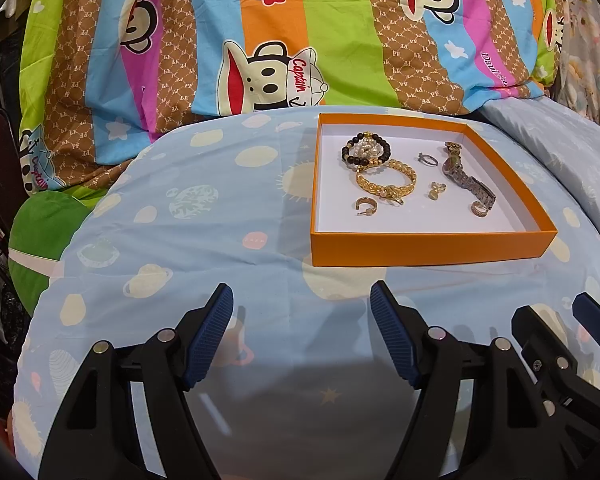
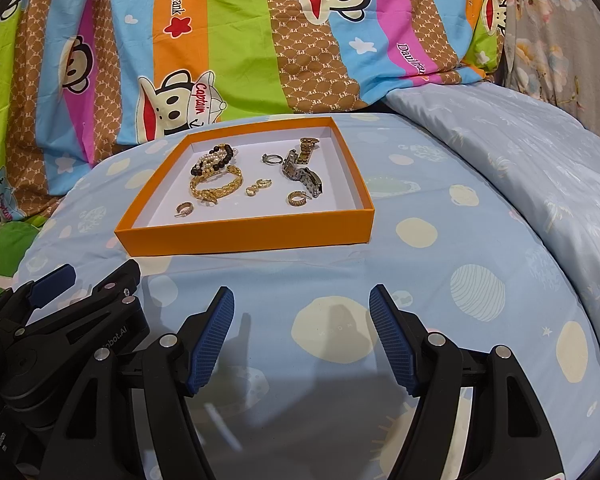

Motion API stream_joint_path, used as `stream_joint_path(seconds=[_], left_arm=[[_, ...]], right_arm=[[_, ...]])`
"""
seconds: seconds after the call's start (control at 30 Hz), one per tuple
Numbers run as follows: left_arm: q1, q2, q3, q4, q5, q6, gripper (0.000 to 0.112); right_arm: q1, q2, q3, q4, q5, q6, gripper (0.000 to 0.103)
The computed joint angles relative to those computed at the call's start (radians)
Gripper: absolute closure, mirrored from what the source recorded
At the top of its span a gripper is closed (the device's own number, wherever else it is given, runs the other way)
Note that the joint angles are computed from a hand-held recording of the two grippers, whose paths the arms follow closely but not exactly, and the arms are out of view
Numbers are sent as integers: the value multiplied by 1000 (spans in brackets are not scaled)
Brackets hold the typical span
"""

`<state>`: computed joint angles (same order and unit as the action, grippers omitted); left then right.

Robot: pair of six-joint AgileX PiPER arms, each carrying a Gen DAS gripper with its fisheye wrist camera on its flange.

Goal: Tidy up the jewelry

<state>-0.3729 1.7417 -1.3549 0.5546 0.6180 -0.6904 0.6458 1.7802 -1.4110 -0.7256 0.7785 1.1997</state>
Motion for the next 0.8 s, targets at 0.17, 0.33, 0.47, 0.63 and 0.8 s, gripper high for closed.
stream_joint_path(seconds=[0.17,0.33,0.47,0.63,0.8], left_arm=[[0,0,-2,-4,1,4,44],[0,1,-2,-3,1,2,44],[-1,1,-1,3,1,-3,44],[-1,2,-2,4,4,-3,44],[-1,1,-2,4,3,-3,44]], right_arm=[[0,1,-2,1,1,-1,34],[1,1,-2,1,2,-1,34],[0,1,-2,1,1,-2,34],[0,1,-3,2,2,-3,34],[-1,1,-4,3,2,-4,34]])
